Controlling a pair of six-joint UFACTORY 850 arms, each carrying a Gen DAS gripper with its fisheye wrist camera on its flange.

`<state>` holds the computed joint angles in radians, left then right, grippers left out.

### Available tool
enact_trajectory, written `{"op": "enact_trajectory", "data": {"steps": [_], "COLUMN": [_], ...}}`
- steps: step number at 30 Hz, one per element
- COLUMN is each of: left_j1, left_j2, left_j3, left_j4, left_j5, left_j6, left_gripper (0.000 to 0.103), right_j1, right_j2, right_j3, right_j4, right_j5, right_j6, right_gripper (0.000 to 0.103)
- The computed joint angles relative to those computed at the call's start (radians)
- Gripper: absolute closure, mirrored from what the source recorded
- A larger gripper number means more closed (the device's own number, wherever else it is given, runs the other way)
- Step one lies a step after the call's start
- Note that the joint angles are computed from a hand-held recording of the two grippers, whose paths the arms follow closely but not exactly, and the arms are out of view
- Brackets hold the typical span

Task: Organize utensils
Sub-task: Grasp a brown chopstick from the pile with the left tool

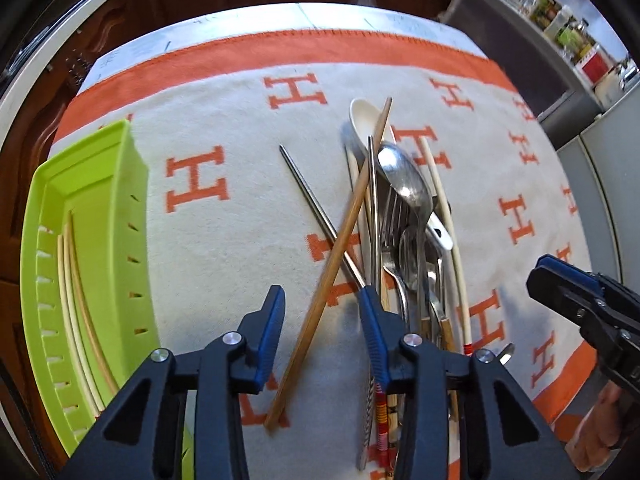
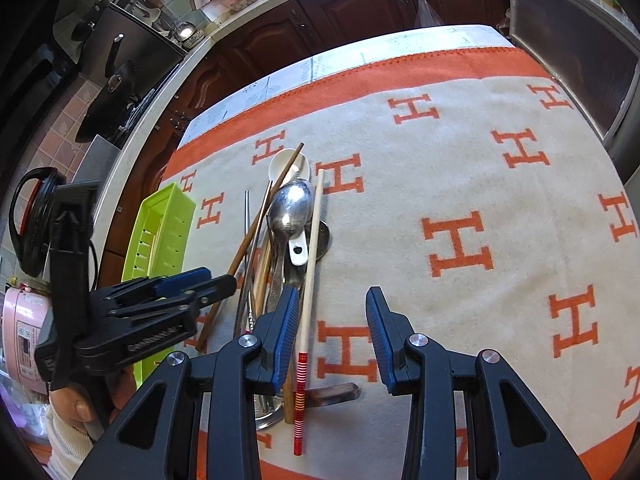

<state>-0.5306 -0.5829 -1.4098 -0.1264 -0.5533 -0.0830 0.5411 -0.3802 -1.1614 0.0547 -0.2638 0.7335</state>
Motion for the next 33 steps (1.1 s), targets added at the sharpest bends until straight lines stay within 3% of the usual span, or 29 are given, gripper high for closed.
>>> {"op": "enact_trajectory", "data": {"steps": [1, 3, 10, 19, 23, 33], "left_j1": [-0.002, -0.005, 0.016, -0.003, -0.017, -0.003], "left_j2": [-0.008, -0.022, -0.035, -0.037, -0.032, 0.053], "left_j3": [-0.007, -0.022, -0.022, -0.023, -0.016, 0.087], "left_j4": [0.005, 0.009, -0.063, 0.010, 0.084, 0.059], "left_j5": [-0.002, -0.008, 0.010, 0.036, 0.046, 0.122], "left_j6": [-0.003, -0.010, 0.036, 0.012, -0.057, -0.072], "left_gripper": [0.073, 0.092, 0.092, 0.093, 0.099, 0.099], "right_j1": [-0.001, -0.002, -0.005, 0.008, 0.011, 0.017], "right_j2": [-0.003, -0.007, -0.023, -0.038, -0.037, -0.039], "right_j3": [0.000, -0.002, -0.011, -0.030, -0.030, -0.041], "right_j4": [0.007, 0.014, 0.081, 0.094, 0.108, 0.133], "right_j5": [0.002, 0.000, -0.002, -0.020, -0.019, -0.028], "right_j6": [-0.007, -0.016, -0.085, -0.106, -0.126, -0.162], "right_gripper": [0.067, 0.067, 0.067, 0.067, 0.067, 0.067]}}
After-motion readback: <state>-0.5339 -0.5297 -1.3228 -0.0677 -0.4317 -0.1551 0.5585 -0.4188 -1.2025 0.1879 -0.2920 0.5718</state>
